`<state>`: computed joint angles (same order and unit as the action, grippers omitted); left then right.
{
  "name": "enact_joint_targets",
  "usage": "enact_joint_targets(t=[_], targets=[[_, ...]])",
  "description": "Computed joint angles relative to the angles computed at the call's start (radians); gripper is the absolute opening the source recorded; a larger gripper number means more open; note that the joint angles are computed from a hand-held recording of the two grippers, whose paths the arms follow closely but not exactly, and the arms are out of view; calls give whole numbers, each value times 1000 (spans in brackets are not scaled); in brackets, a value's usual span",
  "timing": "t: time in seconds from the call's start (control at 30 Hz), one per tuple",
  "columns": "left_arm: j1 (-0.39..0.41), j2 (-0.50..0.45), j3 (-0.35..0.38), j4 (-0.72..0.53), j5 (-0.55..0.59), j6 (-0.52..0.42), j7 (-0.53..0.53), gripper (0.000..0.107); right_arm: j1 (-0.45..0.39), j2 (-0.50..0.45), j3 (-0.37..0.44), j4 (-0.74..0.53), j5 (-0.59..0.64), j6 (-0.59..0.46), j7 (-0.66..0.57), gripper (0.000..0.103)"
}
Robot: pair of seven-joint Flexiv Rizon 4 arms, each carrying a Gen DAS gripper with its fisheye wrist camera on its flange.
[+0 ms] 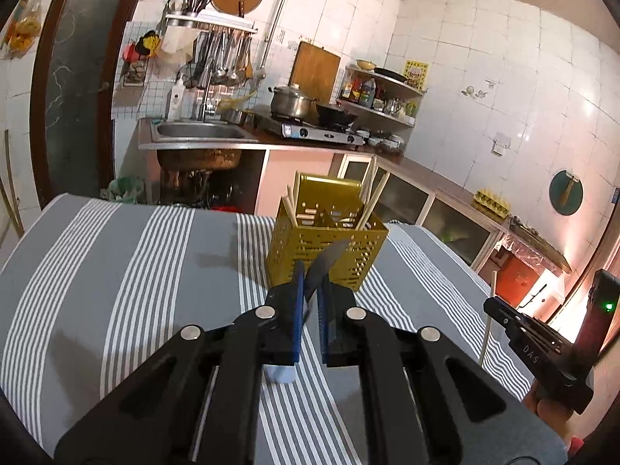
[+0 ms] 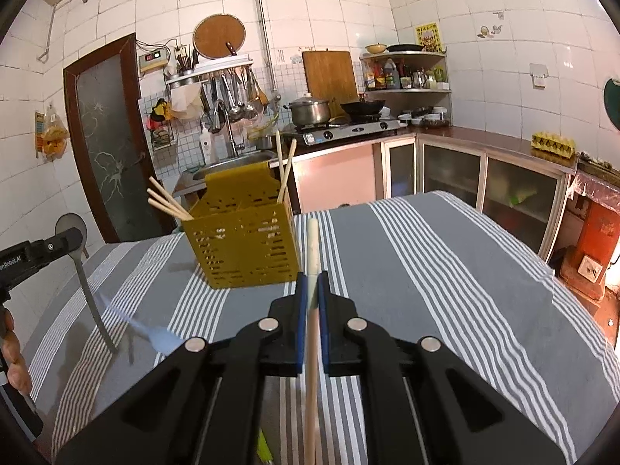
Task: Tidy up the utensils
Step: 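Carry the spoon and the chopstick over the yellow holder and lower them toward it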
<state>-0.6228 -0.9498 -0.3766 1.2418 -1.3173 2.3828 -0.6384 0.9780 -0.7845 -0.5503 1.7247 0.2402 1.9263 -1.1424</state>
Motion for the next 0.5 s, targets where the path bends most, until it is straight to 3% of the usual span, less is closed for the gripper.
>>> enact_joint_targets(t=[0.17,0.5], targets=[[15,22,16,42,36,-36,-78,4,11,-1,-21,-16,-2,3,-12,6],[-2,6,27,-7,7,-18,-36,4,0,-2,-26,-68,2,4,-31,6]])
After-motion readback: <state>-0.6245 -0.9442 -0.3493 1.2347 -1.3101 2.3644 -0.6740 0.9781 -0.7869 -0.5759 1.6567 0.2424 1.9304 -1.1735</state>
